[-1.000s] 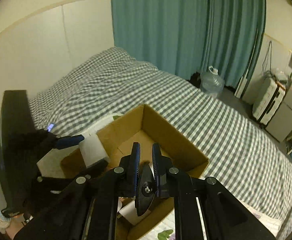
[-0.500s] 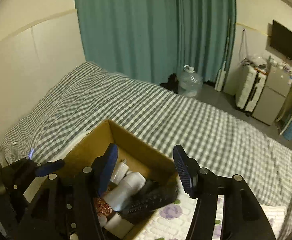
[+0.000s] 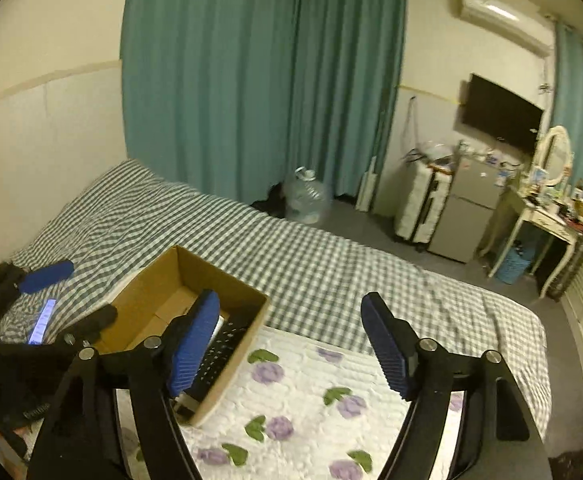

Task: Organize rigid objects

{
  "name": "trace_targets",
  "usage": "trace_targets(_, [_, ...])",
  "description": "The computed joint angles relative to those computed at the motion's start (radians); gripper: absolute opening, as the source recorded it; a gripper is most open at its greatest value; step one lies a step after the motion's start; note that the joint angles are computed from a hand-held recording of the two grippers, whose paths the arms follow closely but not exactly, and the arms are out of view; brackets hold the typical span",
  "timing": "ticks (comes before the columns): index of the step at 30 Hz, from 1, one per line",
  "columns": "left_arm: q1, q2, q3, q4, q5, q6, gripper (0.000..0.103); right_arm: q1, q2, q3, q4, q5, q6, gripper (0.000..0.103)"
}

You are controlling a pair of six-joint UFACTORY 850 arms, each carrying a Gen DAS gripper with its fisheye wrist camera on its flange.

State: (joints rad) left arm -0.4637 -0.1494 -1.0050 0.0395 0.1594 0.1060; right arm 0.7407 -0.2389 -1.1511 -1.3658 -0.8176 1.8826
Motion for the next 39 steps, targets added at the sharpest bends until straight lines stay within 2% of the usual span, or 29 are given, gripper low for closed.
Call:
trace_targets(2, [-0.013, 0.029, 0.029, -0.055, 0.019, 0.061, 0.071, 0.03, 0.025, 0.031, -0.006, -0.046, 0.046, 0.076])
trace_targets(4, [-0.028, 0.049, 0.052, -0.15, 0.042, 0.151, 0.072, 0.06, 0.045, 0.065, -0.017, -0.093, 0.106, 0.085])
trace_targets(7, [-0.045, 0.069, 0.078, -0.181, 0.063, 0.19, 0.073, 0.094, 0.054, 0.101, -0.034, -0.152, 0.197, 0.097])
trace_targets(10, [-0.054, 0.07, 0.087, -0.258, 0.075, 0.256, 0.074, 0.112, 0.047, 0.128, -0.045, -0.188, 0.277, 0.103])
trace_targets(13, [-0.046, 0.069, 0.101, -0.235, 0.093, 0.2, 0.075, 0.131, 0.03, 0.149, -0.052, -0.232, 0.355, 0.103])
trace_targets(16, [-0.031, 0.07, 0.135, -0.191, 0.129, 0.124, 0.075, 0.134, 0.018, 0.18, -0.089, -0.216, 0.452, 0.103])
trace_targets(20, [-0.035, 0.053, 0.165, -0.287, 0.188, 0.212, 0.075, 0.144, -0.028, 0.179, -0.093, -0.239, 0.483, 0.103])
trace_targets(23, [-0.032, 0.053, 0.182, -0.241, 0.202, 0.149, 0.075, 0.137, -0.049, 0.172, -0.074, -0.201, 0.489, 0.103])
trace_targets(25, [-0.031, 0.051, 0.188, -0.232, 0.195, 0.13, 0.075, 0.129, -0.067, 0.153, -0.044, -0.183, 0.442, 0.103])
trace_targets(30, [-0.038, 0.042, 0.194, -0.295, 0.194, 0.191, 0.075, 0.135, -0.074, 0.156, -0.048, -0.191, 0.465, 0.103])
trace_targets(39, [-0.032, 0.035, 0.183, -0.309, 0.171, 0.214, 0.075, 0.146, -0.072, 0.152, -0.028, -0.23, 0.462, 0.103])
